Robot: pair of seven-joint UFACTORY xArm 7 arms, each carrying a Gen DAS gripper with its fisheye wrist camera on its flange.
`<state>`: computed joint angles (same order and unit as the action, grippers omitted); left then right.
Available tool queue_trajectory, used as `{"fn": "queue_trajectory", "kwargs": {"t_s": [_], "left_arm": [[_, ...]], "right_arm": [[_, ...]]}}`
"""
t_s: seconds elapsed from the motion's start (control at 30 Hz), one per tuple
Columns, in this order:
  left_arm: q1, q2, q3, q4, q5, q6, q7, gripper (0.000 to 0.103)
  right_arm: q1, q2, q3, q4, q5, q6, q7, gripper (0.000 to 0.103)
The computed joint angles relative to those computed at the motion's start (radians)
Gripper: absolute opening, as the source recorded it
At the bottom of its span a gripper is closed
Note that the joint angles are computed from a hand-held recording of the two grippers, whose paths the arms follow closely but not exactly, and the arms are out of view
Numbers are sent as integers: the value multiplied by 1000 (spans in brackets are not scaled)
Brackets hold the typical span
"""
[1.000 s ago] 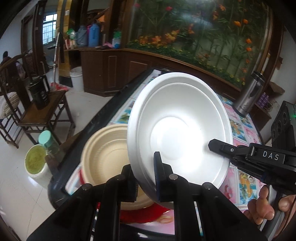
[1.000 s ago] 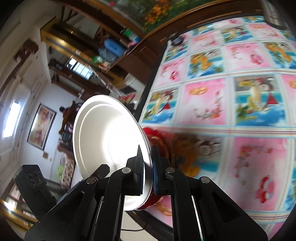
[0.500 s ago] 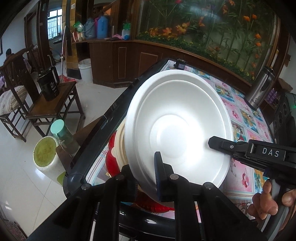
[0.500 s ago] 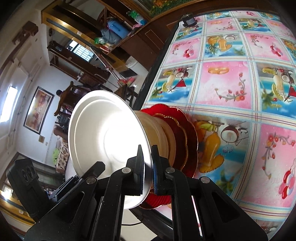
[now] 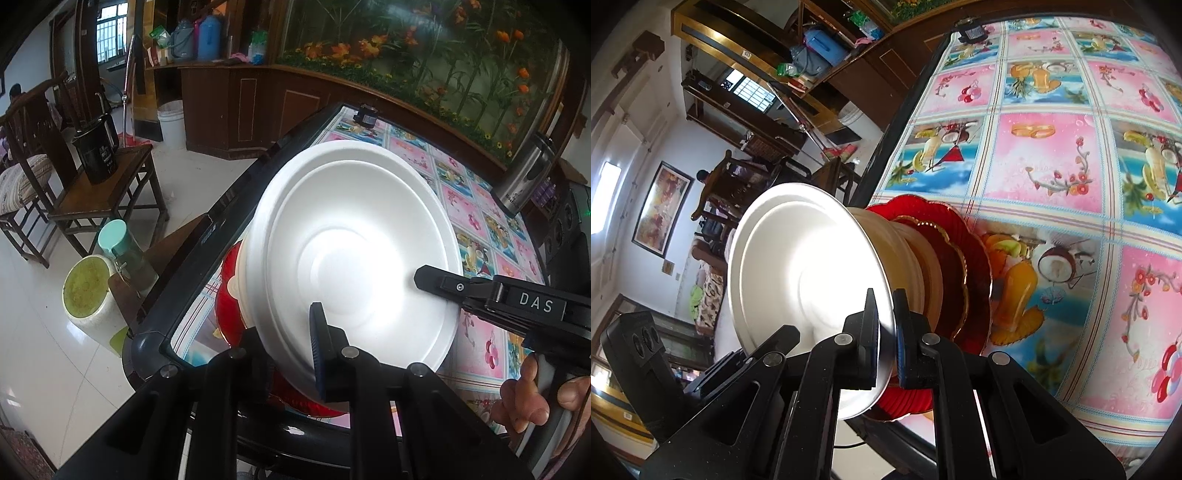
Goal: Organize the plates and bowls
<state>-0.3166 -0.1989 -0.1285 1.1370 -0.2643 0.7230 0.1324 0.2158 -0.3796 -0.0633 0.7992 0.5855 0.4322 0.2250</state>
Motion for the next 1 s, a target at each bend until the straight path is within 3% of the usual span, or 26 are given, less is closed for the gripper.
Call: {"fn": "queue_trajectory", "kwargs": {"t_s": [0.2,0.27,0.33,0.4,0.5,0.63,0.77,0.93,1.0], "left_arm": [[2,7,6,23,-11,40,4,23],[8,-3,4,18,0,32,-3,33],[16,-12,1,12,22,11,-21,52],[24,-20,-4,1,52,-15,-41,57],[29,-24,-5,-7,84,-28,-62,58],[29,-40,8,-22,71,-49,-57,58],[36,-86,-17,-80,128,-144,-82,58],[55,-143,-62,-168,254,-304,-161,79],[77,-155,-91,-188,317,-359,-209,80]], "right_arm": [[-24,6,20,12,-56,19,40,8],[-24,8,19,17,-64,21,39,9],[-35,7,28,22,-93,24,50,14],[-44,4,39,22,-120,17,64,15],[-65,-2,57,17,-178,12,100,15],[-59,-27,34,-9,-176,6,98,16],[-61,-70,27,-48,-188,-26,97,16],[-104,-162,88,-133,-318,-125,114,16],[-137,-219,134,-191,-392,-197,126,16]]}}
